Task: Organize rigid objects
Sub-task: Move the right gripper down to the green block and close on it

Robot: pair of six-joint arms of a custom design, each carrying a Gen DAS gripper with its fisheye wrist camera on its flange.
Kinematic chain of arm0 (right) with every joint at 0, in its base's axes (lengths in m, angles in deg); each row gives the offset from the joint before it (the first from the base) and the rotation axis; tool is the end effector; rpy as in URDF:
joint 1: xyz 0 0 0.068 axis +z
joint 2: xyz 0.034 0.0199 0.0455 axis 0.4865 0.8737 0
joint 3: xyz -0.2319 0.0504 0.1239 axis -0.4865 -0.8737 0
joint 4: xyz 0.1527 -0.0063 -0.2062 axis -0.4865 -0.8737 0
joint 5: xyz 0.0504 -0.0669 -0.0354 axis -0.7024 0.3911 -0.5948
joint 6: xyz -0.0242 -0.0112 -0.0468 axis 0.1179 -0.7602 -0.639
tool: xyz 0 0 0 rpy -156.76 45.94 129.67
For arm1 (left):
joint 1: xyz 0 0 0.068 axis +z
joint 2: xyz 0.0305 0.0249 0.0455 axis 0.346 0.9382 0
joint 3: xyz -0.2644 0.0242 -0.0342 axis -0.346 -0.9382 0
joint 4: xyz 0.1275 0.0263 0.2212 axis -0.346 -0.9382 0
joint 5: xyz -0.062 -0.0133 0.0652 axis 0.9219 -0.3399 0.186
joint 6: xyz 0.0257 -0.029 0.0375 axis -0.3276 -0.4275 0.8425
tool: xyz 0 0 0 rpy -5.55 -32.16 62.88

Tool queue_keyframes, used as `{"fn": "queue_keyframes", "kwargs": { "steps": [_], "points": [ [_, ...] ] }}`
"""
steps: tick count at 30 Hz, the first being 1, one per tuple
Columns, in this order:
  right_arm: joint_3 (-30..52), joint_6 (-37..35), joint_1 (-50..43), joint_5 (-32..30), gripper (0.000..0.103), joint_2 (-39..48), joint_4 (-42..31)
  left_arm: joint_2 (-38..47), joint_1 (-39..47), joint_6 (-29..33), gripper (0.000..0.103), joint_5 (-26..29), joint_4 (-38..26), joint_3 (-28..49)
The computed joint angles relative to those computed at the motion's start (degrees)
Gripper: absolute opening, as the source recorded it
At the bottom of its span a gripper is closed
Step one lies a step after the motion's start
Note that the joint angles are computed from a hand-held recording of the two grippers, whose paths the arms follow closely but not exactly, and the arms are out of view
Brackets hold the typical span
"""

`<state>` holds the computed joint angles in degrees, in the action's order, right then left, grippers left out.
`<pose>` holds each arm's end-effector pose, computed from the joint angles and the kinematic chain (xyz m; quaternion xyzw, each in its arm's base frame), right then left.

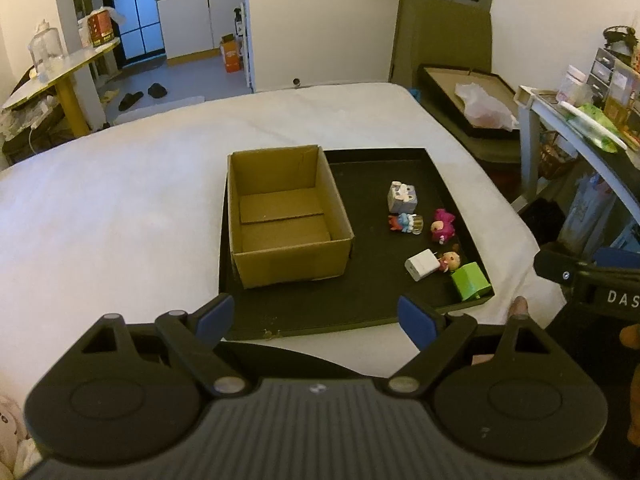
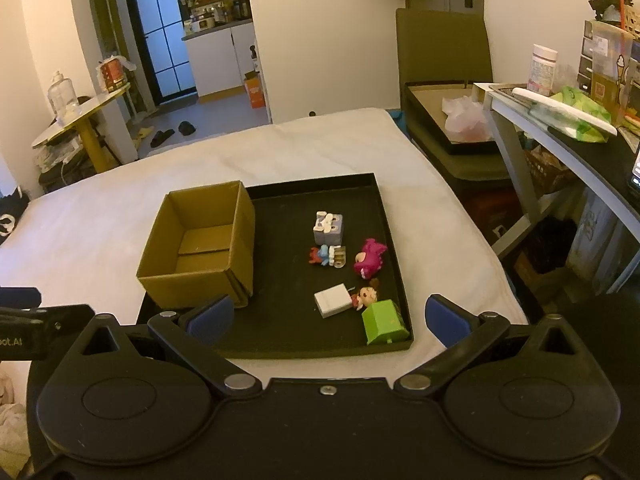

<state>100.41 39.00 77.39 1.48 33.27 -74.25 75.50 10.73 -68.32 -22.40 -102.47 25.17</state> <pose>0.1438 0.1278 0.2987 0.1571 0.9026 -0.0034 0.4008 0.2265 -0.0434 0.3232 0.1856 0.9250 -0.0686 0.3244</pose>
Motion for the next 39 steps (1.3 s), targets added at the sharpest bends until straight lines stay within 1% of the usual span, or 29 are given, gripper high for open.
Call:
{"fn": "queue_keyframes", "kwargs": {
  "steps": [4,8,13,17,19,20,22,23,30,32,34,37,39],
  "points": [
    [-2.4,-3.5,-2.4,-0.4,0.103,-0.1,3.4,2.1,0.0,-0.8,0.088,-0.9,1.9,-0.5],
    [-5.7,-7.0,-5.7,-3.4,0.103,-0.8,8.4,5.2,0.1,-0.9,0.088,-2.2,3.2,-0.3],
    [-9.5,-9.0,-9.5,-8.1,0.103,-1.1,13.5,8.5,-0.4,-2.6,0.088,-3.3,5.7,-0.3],
    [-11.4,-10.3,-11.3,-10.5,0.103,-0.3,15.8,10.9,-0.7,-4.4,0.088,-4.1,8.4,-0.4],
    [-12.5,-11.6,-12.9,-12.1,0.101,0.0,17.4,12.3,-1.1,-5.5,0.088,-4.7,9.7,-0.4],
    [-13.1,-12.0,-13.7,-12.7,0.099,0.2,18.2,12.9,-1.3,-5.8,0.088,-5.1,10.1,-0.3],
    [-14.1,-13.1,-15.5,-14.2,0.091,0.3,19.5,14.2,-1.8,-6.5,0.088,-5.8,11.0,0.1],
    [-14.6,-13.3,-16.4,-15.0,0.089,0.2,19.9,14.7,-2.1,-6.8,0.088,-6.1,11.5,0.1],
    [-17.2,-17.7,-24.2,-20.8,0.07,1.8,24.5,19.0,-3.1,-8.4,0.084,-8.4,15.5,1.2],
    [-17.3,-19.1,-26.7,-23.1,0.064,3.3,25.8,20.6,-3.1,-9.3,0.081,-8.9,16.7,1.8],
    [-17.2,-21.1,-29.3,-25.8,0.058,5.1,26.9,22.6,-2.9,-10.3,0.075,-9.4,17.4,3.0],
    [-16.3,-23.7,-32.3,-28.9,0.053,8.3,27.8,25.9,-1.9,-12.4,0.066,-9.5,17.2,5.5],
    [-15.7,-25.3,-34.1,-31.1,0.05,10.6,28.2,27.9,-1.2,-13.7,0.063,-9.5,17.6,6.9]
  ]
}}
